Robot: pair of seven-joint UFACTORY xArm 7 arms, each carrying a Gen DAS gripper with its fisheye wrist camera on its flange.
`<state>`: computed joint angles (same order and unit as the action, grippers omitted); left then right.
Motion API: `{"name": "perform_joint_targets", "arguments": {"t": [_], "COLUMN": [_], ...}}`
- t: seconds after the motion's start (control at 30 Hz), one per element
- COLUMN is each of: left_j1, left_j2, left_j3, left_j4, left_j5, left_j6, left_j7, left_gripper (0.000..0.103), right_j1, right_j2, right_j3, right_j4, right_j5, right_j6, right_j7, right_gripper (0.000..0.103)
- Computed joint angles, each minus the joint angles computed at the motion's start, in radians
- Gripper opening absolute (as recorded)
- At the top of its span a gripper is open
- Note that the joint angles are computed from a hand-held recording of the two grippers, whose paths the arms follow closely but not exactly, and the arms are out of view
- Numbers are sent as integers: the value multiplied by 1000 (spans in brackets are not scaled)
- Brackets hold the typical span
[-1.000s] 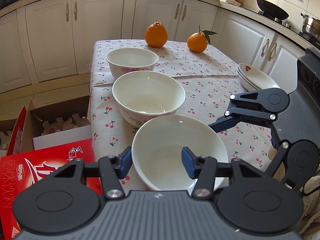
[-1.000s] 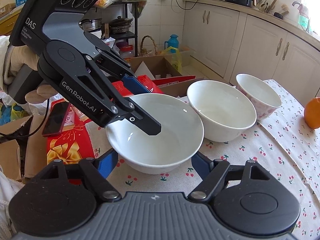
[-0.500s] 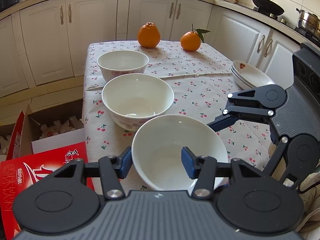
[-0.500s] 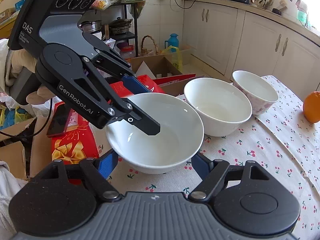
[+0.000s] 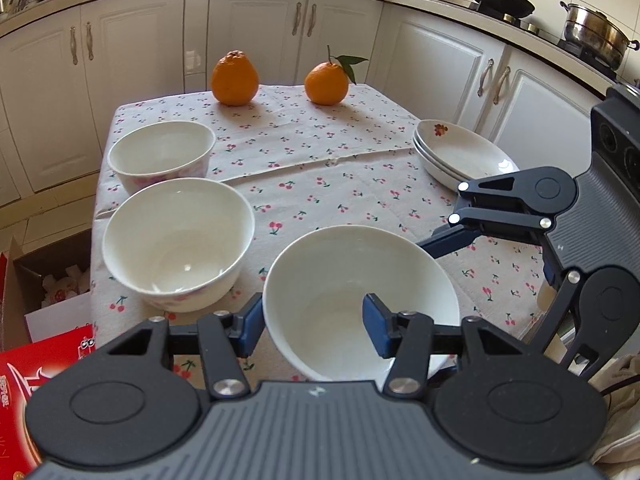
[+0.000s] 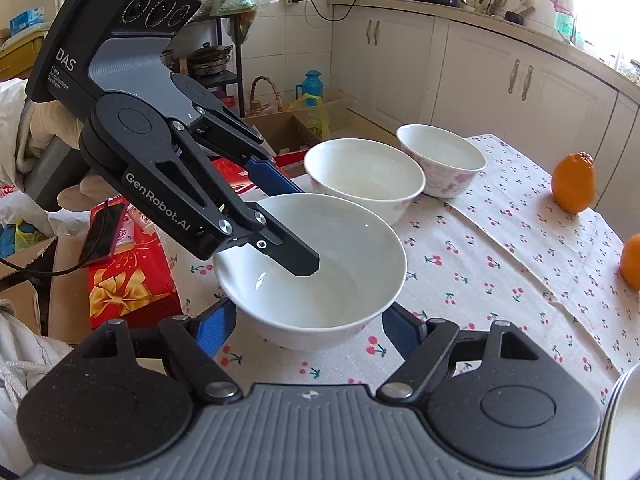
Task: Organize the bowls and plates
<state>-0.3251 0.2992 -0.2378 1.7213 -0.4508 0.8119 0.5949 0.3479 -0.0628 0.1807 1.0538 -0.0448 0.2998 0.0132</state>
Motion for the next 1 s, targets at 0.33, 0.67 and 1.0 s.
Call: {"name": "perform_joint_targets", "arguments": {"t": [0.33, 0.67, 1.0], "left_j1": [-64, -118, -138], "left_j2": [139, 273, 309], "left_j3": [-33, -34, -31], "left_j4": [179, 361, 413], "left_j5": [41, 92, 117], "left_j6": [47, 112, 113], "left_j7": [4, -24, -31], "left_gripper": [51, 51, 51], "right_j1": [-65, -114, -126], "right_j2": [-131, -178, -166], "right_j3": [0, 4, -3], "right_j4": [-128, -183, -197], "right_j5": [-98, -139, -126], "right_j6": [9, 7, -18], "right_j7": [128, 185, 191], "right_gripper": [84, 84, 84]}}
